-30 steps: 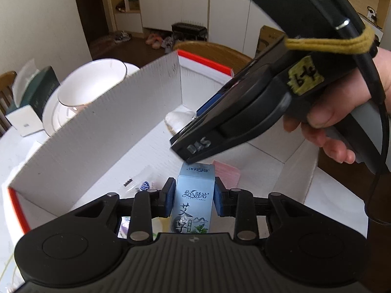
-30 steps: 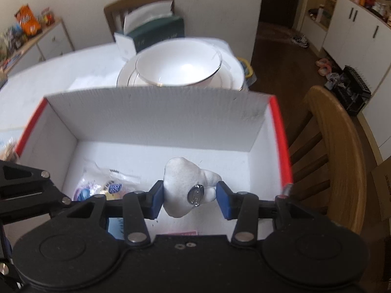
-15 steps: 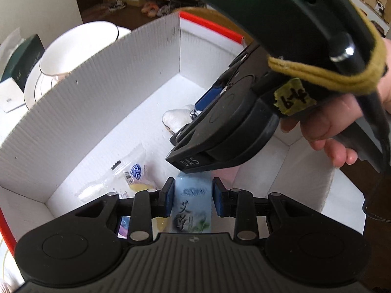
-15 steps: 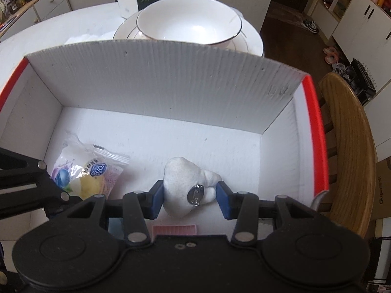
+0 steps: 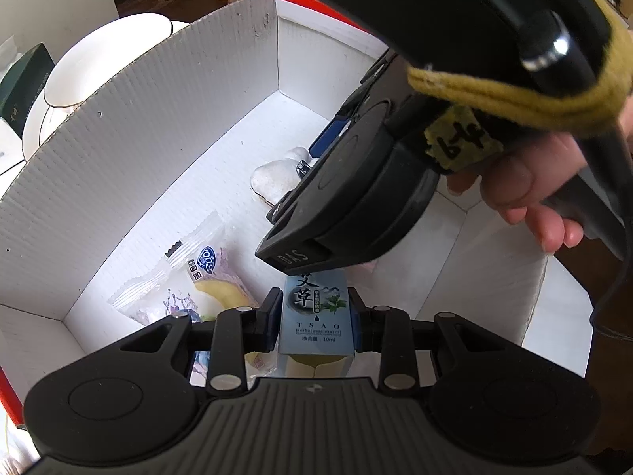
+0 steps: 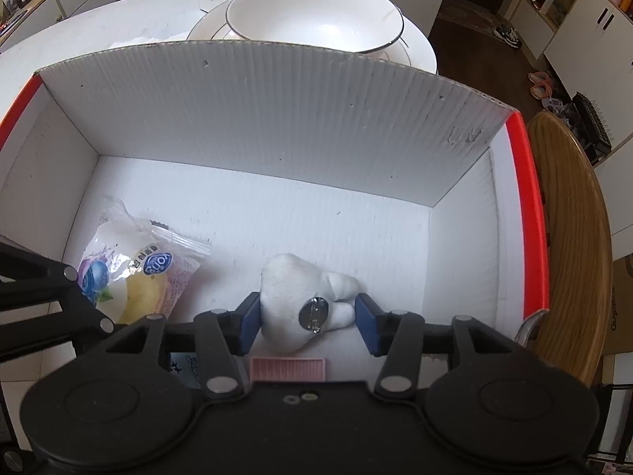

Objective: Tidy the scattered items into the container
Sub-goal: 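Lower and open the left gripper releasing the carton while the right gripper releases the plush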

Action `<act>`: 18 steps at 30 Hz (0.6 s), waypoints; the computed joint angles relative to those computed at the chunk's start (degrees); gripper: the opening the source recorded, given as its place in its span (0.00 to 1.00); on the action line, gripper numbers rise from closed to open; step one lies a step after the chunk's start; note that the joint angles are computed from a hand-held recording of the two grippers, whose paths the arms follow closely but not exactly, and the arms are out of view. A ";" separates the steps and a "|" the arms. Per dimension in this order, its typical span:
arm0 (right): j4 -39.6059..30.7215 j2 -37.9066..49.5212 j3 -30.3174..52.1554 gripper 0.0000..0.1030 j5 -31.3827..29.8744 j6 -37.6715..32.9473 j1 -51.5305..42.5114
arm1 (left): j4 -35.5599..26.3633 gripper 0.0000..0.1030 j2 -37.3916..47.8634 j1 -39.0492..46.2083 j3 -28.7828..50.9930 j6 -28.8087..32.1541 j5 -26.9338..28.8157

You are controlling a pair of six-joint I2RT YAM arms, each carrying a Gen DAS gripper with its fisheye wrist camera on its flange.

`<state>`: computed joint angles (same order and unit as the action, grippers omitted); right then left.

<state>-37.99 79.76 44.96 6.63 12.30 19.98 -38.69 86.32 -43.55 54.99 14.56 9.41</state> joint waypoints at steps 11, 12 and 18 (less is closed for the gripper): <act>-1.61 -2.06 0.91 0.54 -0.86 -0.66 -1.32 | -1.18 0.47 -6.86 4.42 -3.54 0.55 3.08; -1.85 -2.61 0.94 0.54 -0.97 -0.79 -1.43 | -1.47 0.48 -7.69 4.91 -3.79 0.76 3.49; -3.56 -7.81 -0.19 0.58 -2.04 -0.90 -2.05 | -3.20 0.51 -11.48 5.12 -3.32 -0.77 4.84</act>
